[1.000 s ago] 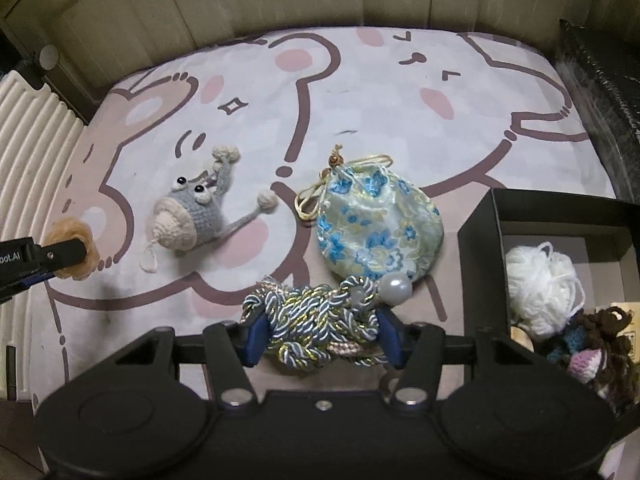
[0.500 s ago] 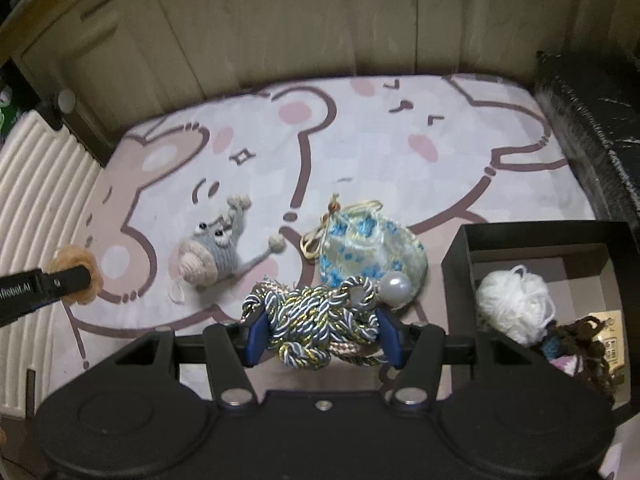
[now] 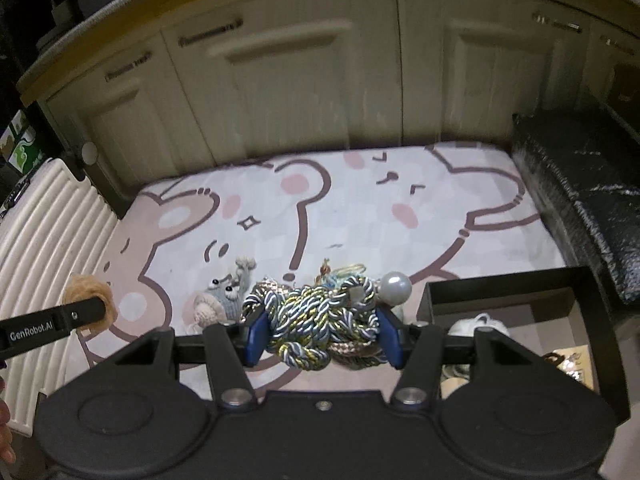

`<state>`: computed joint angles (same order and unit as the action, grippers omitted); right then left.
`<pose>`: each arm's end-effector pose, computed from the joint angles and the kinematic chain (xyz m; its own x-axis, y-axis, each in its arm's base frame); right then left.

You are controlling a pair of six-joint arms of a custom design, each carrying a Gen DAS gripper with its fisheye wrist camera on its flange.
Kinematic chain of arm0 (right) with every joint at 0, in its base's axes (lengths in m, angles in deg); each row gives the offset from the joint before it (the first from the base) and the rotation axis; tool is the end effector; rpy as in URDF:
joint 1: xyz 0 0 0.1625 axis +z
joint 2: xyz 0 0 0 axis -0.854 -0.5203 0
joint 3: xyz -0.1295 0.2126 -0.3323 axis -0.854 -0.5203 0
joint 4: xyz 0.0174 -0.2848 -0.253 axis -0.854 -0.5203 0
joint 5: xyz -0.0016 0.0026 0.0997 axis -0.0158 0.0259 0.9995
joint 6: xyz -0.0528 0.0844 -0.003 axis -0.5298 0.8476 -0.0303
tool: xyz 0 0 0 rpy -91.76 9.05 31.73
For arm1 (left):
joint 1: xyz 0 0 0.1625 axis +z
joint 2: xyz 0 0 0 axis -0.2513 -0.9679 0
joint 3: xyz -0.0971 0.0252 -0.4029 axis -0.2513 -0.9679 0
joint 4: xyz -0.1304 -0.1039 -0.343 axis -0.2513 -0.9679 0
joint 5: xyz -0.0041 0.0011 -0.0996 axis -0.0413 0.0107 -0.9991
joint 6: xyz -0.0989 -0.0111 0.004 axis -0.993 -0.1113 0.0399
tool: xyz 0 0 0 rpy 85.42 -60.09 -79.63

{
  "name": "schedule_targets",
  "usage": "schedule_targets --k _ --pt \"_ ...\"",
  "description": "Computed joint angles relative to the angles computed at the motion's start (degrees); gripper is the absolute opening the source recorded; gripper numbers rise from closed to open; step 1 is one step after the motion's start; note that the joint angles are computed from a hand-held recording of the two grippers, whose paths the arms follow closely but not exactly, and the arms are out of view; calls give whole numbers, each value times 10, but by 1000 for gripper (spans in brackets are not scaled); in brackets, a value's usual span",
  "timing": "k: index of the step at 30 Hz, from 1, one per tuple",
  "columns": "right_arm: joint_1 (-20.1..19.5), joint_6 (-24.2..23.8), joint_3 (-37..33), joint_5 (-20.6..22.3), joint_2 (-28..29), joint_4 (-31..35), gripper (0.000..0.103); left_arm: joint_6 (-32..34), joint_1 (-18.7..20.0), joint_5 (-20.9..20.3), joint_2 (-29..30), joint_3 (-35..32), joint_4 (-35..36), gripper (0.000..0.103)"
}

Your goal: Organize objects

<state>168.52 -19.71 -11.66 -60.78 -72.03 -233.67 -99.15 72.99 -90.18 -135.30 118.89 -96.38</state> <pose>0.2896 -0.6630 0.0548 -0.6233 0.2845 0.7284 -0.3594 0.7230 -0.5900 -0.0745 -0.5534 0.2287 -0.6975 -0.5940 -0.4009 0.0547 0.5137 -0.8562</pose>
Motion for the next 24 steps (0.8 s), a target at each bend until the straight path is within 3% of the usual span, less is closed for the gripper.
schedule_targets --k 13,24 --pt "10 -94 12 -25 -2 -96 57 21 -24 28 19 -11 12 25" --pt "12 -148 34 -40 -16 -155 57 74 -37 35 52 -35 -18 25"
